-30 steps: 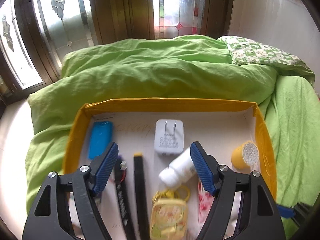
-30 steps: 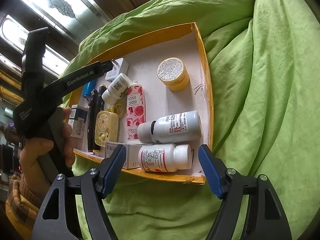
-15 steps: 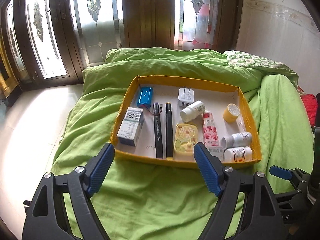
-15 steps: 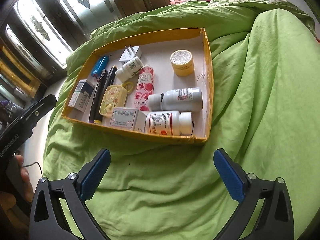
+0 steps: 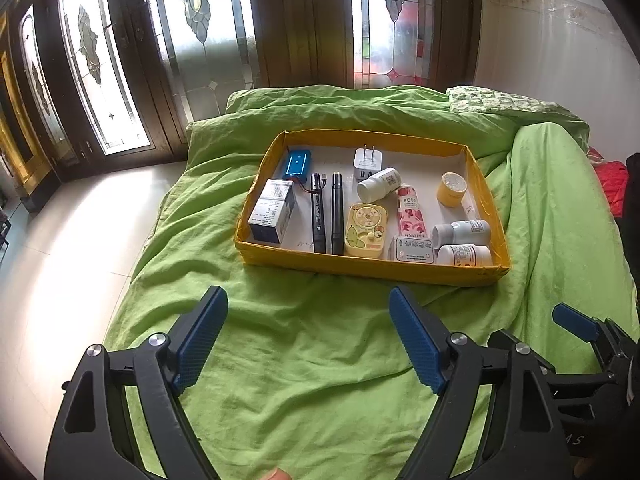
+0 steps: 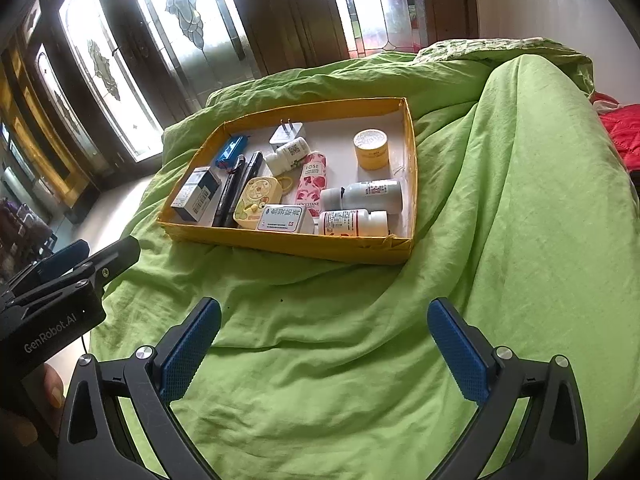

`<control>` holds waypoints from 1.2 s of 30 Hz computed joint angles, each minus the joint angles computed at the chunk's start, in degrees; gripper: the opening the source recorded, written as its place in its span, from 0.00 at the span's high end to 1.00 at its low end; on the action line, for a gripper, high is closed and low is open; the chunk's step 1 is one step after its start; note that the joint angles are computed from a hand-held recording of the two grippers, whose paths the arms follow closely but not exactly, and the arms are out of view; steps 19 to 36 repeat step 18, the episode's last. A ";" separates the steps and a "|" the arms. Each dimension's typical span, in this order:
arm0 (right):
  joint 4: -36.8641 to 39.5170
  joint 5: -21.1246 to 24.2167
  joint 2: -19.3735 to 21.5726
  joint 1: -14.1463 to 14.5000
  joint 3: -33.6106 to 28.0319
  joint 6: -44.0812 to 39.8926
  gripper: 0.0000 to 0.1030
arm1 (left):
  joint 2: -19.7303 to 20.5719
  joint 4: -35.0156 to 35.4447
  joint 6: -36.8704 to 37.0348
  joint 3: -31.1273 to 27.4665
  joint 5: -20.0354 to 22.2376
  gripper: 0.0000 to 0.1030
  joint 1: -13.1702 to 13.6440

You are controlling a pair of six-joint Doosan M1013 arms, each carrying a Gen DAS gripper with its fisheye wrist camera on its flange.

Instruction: Organize rigid objects

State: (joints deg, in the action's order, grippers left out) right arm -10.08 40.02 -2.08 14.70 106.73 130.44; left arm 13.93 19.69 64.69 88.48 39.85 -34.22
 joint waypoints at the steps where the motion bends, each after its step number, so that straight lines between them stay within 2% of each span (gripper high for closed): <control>1: 0.13 0.18 -0.12 0.10 0.06 0.01 0.01 | -0.07 -0.41 0.15 -0.02 0.19 0.17 -0.04; 7: 1.07 0.60 -0.66 0.37 0.48 -0.66 0.01 | -0.94 -2.61 1.22 0.47 0.15 0.17 -0.15; 16: 0.09 0.40 -1.26 1.10 0.90 -0.15 0.01 | -1.89 0.59 -0.46 1.42 -0.16 0.17 -1.04; 36: -0.04 0.44 -1.28 1.26 0.89 -0.15 0.01 | -1.85 -0.62 0.63 1.47 0.10 0.17 -0.82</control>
